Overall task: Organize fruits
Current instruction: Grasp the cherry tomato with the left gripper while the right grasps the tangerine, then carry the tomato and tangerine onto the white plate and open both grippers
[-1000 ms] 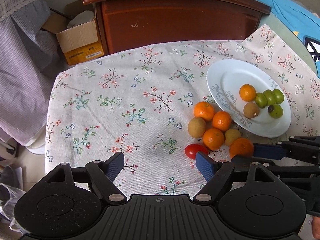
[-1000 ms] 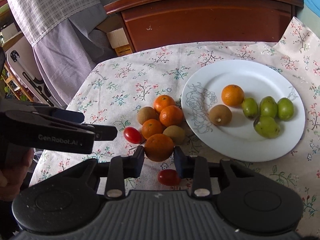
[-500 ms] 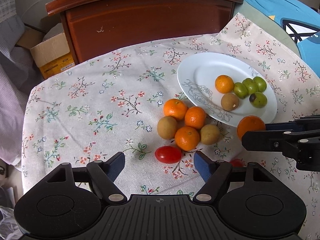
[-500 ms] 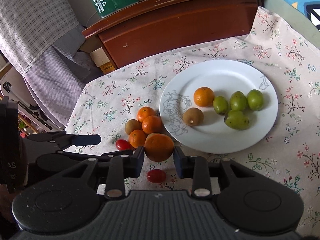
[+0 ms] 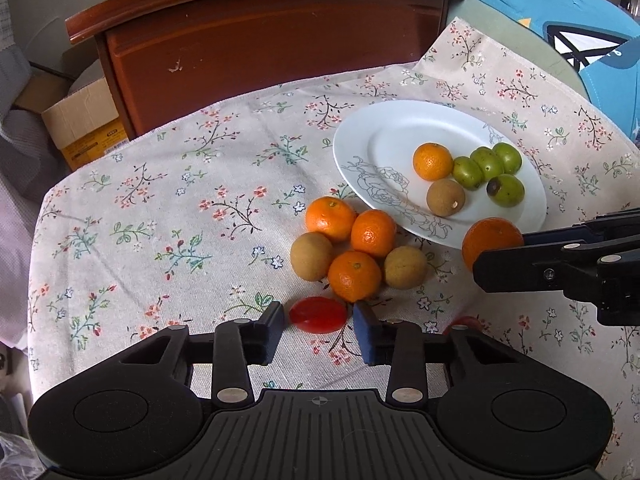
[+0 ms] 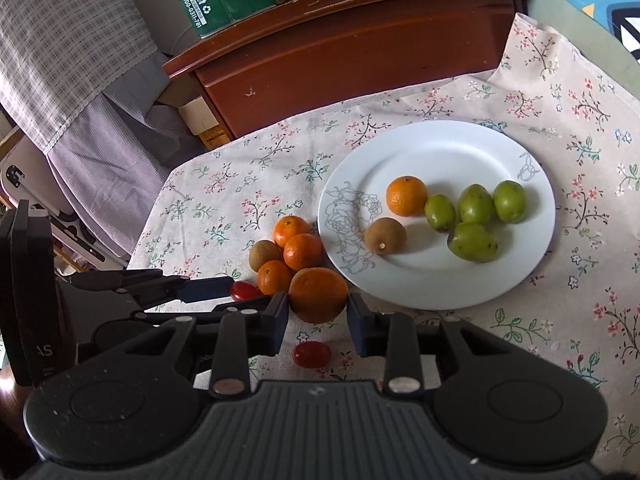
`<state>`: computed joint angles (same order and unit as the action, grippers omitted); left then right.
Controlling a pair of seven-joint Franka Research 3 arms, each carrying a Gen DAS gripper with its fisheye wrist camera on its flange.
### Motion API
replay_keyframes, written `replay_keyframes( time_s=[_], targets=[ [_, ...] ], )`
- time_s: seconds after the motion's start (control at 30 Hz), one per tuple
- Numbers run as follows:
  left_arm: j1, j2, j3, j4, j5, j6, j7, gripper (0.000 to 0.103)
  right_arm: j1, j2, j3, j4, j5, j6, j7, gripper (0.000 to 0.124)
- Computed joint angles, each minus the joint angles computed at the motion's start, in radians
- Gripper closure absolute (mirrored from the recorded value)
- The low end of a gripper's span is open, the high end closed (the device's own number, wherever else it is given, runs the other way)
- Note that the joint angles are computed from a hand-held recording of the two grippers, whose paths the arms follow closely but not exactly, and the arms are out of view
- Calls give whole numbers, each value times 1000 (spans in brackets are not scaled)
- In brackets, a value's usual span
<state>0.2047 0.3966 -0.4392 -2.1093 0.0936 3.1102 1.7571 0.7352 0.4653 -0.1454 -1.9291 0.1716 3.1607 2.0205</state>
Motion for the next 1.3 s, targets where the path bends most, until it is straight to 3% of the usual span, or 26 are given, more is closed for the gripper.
replay_keyframes(
  time_s=[0.17, 0.3, 0.53, 0.8, 0.97, 1.07, 1.3],
  targets=[
    [38, 0, -38, 2, -30, -17, 1, 75, -2, 1, 1, 0, 0, -6, 2, 92],
    [13, -22, -10, -10, -31, -18, -3, 75, -14, 3, 15, 4, 0, -6, -5, 92],
    [93, -43, -96, -31, -88, 25, 34, 75, -21, 5, 24, 5, 6, -5, -12, 92],
    [131, -49, -137, -34, -54, 73, -7, 75, -10, 0, 9, 0, 12, 19, -14, 92],
    [139, -43, -151, -20, 6, 107, -50, 75, 45, -8, -61, -7, 24, 49, -9, 92],
    [188, -26, -207, -5, 41, 117, -68, 75, 77, -13, -107, -11, 44, 73, -11, 92],
    [230, 11, -260, 44, 118, 114, -129, 75, 154, -22, -209, -20, 119, 109, -46, 92]
  ],
)
